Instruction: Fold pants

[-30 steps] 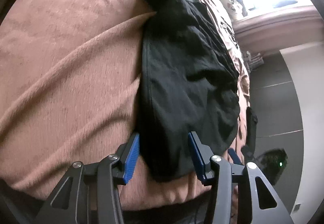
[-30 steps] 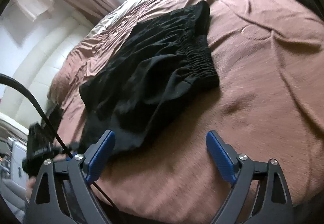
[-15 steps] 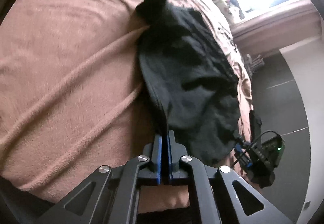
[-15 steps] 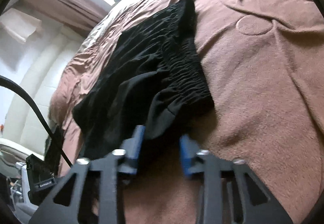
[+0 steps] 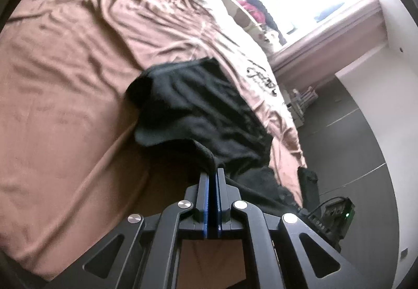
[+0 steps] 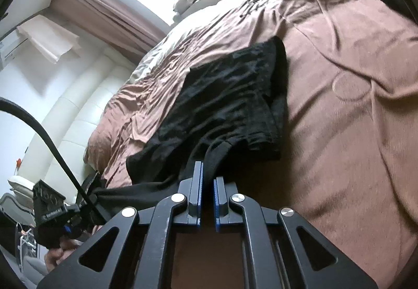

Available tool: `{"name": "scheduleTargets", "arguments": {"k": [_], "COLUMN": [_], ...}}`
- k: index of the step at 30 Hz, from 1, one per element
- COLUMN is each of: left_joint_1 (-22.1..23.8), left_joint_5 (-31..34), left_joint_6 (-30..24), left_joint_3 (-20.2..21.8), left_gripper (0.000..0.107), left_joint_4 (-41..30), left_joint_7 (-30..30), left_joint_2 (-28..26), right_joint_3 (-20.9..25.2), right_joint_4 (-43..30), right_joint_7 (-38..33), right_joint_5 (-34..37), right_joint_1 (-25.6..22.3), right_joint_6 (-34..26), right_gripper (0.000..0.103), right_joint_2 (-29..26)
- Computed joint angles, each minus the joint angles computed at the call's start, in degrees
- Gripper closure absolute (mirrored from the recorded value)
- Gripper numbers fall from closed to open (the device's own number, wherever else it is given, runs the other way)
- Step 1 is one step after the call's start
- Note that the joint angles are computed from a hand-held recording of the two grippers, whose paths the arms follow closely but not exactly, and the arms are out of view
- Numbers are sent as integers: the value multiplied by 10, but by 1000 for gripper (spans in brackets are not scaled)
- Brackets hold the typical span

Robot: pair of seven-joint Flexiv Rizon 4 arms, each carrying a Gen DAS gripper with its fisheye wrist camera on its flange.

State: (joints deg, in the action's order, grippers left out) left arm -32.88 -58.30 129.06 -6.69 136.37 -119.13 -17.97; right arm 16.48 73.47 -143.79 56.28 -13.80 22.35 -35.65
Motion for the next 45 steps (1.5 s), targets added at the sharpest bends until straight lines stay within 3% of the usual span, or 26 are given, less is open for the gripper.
{"name": "scheduleTargets", "arguments": {"k": [5,13,22,37,39,43,45], "left_joint_1": [25,94,104,230,261,283,277], "left_joint_5": [19,98,101,249,265,282,307], "left_joint_6": [-15,-70,-157,-295,-306,-341,-383], "left_joint_3": [14,35,92,90,68,63,88], "left_gripper": [103,103,103,103,103,102,99], "left_joint_4": [-29,-82,-171,-309,-328,-367,-391], "left_joint_7": [39,53,108,61,58,60,35], "left_joint_2": [7,6,-32,-129,-145,-174,-186], "right_joint_3": [2,2,10,28,27,24,15], "right_joint_4": [-10,-44,-105,-238,-257,-282,-290], "right_joint_7": [11,48,115,213,225,259,278], "right_joint_5": [10,8,-16,-110,-123,-153,-180], "right_joint_1": [-1,16,47,111,121,137,151], "right_joint_6": [-3,7,38,80,90,97,95], "right_gripper": [99,100,99,99,99,99,87], "right_joint_2": [0,-4,-38,-139,-154,-175,-180]}}
